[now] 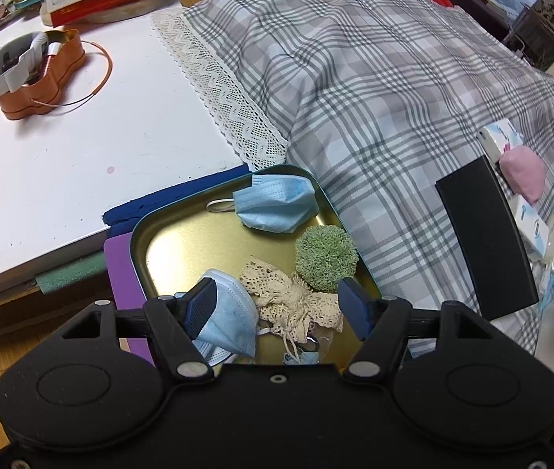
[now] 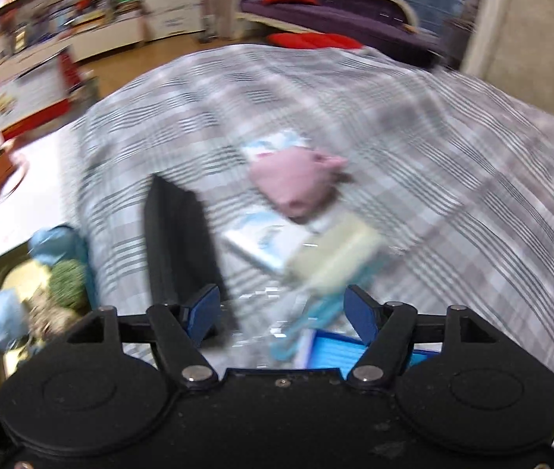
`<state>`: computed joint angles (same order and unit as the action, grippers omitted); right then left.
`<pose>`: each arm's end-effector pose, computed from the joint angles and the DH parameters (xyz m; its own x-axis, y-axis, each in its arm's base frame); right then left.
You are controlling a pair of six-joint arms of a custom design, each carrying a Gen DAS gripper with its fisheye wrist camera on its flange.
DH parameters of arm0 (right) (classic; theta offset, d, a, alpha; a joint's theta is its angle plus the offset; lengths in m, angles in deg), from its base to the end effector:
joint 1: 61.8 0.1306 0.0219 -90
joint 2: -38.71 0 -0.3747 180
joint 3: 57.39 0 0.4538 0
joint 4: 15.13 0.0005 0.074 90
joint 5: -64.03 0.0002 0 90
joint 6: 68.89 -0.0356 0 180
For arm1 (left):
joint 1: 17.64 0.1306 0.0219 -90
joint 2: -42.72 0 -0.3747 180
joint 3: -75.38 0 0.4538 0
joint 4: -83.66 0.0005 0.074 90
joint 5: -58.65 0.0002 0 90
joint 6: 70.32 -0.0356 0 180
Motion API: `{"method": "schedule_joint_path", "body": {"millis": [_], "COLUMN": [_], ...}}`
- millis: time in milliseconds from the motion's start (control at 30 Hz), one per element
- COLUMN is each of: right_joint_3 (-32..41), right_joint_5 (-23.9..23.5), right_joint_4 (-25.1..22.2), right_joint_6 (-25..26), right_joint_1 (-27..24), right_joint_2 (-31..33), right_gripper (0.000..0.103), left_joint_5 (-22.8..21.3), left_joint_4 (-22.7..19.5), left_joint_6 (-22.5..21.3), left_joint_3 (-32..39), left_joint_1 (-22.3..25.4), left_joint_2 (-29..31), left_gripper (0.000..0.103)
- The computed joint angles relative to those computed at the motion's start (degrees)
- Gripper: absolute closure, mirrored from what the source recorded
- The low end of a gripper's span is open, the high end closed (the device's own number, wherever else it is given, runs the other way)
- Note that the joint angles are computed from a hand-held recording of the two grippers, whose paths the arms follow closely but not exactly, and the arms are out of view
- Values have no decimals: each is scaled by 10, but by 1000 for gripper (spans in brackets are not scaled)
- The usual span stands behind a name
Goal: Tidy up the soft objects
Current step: 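Grasp the plastic-wrapped white foam sponge with the right gripper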
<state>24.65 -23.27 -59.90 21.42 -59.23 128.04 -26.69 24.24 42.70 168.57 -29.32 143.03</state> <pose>0.5344 0.0218 0.3612 -0.7878 -0.0408 -0.6146 -0.0201 0.9990 -0.0405 0.5699 -0.1213 0.3425 -0.9181 -0.2082 -0.3373 -0.1364 0.9649 -0.2243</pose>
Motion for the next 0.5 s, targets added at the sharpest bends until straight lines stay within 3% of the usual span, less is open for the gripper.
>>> {"method": "schedule_joint_path", "body": {"millis": [200, 300, 500], "right_joint_3": [10, 22, 73], "right_joint_5": [-4, -11, -21], "right_joint_4": [3, 3, -16], "right_joint_6": [-77, -116, -173], "right_joint_1": [-34, -42, -44], "right_joint_2": [25, 43, 97], "right_gripper": [13, 8, 4], "left_joint_5": [-10, -14, -18], "left_joint_4": [-3, -2, -10], "left_joint_6": [-18, -25, -40], "left_joint_3": [9, 13, 28], "left_joint_1": [-13, -19, -31], "left_joint_2": [10, 13, 28], "left_gripper": [38, 30, 30]}}
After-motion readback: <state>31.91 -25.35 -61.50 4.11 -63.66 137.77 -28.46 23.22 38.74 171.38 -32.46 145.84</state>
